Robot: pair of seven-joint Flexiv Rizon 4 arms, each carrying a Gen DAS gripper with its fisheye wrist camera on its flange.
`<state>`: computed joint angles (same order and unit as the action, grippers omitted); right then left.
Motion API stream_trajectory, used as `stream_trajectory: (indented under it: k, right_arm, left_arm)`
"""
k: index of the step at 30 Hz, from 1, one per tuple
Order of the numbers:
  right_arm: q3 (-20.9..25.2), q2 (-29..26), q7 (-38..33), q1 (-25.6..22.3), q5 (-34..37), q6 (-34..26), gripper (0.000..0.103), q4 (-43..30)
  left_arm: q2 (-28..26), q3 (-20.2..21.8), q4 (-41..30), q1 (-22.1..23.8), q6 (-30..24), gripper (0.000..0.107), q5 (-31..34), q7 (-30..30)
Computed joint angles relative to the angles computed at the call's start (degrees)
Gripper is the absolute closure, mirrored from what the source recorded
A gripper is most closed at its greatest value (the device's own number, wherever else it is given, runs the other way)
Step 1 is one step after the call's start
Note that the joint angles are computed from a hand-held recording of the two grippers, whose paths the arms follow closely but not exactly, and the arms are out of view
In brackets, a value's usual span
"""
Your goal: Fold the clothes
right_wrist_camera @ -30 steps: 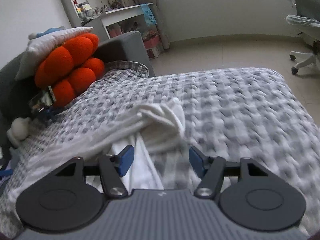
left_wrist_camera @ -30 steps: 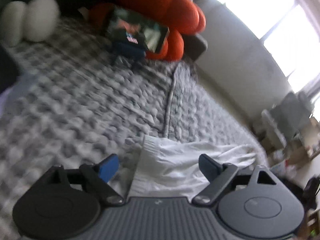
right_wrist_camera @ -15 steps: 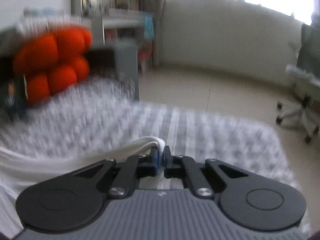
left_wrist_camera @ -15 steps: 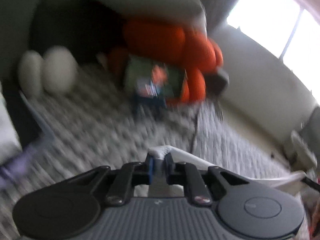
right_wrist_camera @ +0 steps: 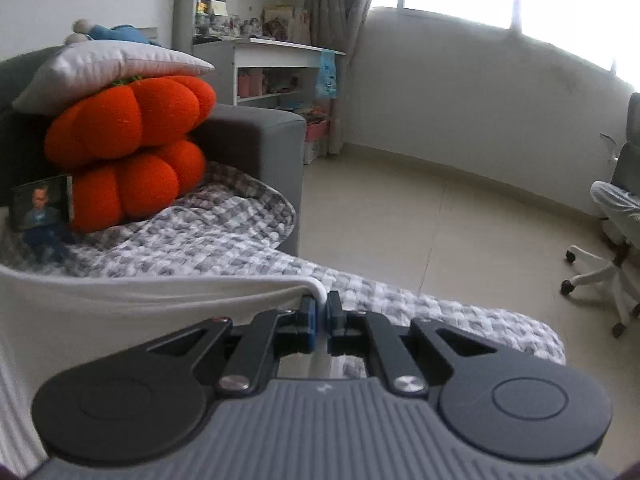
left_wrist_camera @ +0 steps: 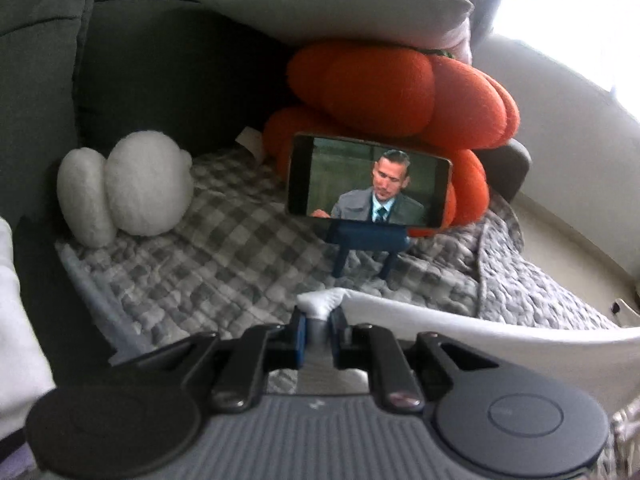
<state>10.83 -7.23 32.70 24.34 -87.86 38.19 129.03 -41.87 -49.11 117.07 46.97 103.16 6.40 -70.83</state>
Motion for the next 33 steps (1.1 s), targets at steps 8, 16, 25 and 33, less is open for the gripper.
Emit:
stream_trajectory:
  k: [8,16,25,33]
  right_arm:
    - [3.72,-1.16,-5.69,9.40,0.71,-27.51,0.099,-1.81]
    - [8.26,0.78,-20.84,19.41,5.50,-52.87,0.098,-0.15]
    - [-1.92,-1.15,-12.11,0.47,7.39,-5.10,0.069,0.56]
    - [0.10,-0.98,-5.30,0.52,15.06,-8.53,0.051,5.06]
  left_arm:
    - [-0.92,-5.29,3.67,5.33,2.83,0.095,3.62,-2.98]
    - [-3.66,-14.77,8.64,13.63,4.23,0.094,9.79,-2.88]
    - [2.47,6.04,-3.16,-6.10,-7.38,0.084,1.75,-5.84]
    - [5.13,3.88,3.50,-1.44,-3.30,0.068,-4.27,0.57]
